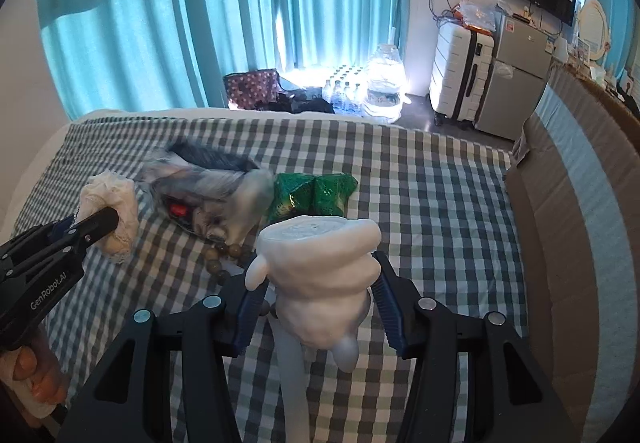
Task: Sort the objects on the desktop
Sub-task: 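Lift and carry the lace cloth and plush toy toward the cardboard box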
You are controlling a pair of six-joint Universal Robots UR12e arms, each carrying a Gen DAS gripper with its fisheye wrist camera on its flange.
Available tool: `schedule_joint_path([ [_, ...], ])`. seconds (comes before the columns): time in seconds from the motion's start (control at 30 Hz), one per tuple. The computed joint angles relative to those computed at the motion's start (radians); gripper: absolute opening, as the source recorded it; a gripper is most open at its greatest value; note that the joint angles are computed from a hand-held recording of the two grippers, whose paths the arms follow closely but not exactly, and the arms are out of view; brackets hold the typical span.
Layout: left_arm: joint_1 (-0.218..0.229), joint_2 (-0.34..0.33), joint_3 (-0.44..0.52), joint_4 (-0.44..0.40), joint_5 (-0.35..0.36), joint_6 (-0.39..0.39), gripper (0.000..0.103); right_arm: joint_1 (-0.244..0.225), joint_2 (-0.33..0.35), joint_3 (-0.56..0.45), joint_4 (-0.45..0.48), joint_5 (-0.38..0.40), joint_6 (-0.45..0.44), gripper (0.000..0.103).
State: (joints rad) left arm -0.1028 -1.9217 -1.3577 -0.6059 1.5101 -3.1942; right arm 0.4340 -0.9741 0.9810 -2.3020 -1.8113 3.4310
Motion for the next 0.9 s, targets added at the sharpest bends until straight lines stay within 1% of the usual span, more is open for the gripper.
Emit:
schedule_joint_path([
  [0.17, -0.005, 0.042, -0.047, 0.072, 0.057, 0.032, 0.023, 0.001, -0.019, 0.015, -0.024, 0.004, -0.015, 0.051],
  [0.27, -0.012, 0.051, -0.050, 0.098, 0.075, 0.034, 0.023, 0.005, -0.032, 0.024, -0.043, 0.004, -0.022, 0.051],
  [0.63, -0.036, 0.071, -0.029, 0.136, 0.126, 0.010, 0.023, 0.012, -0.080, 0.053, -0.114, 0.011, -0.065, 0.051],
  [0.9, -0.043, 0.099, -0.021, 0.140, 0.166, -0.004, 0.023, 0.016, -0.108, 0.066, -0.157, 0.006, -0.073, 0.051],
])
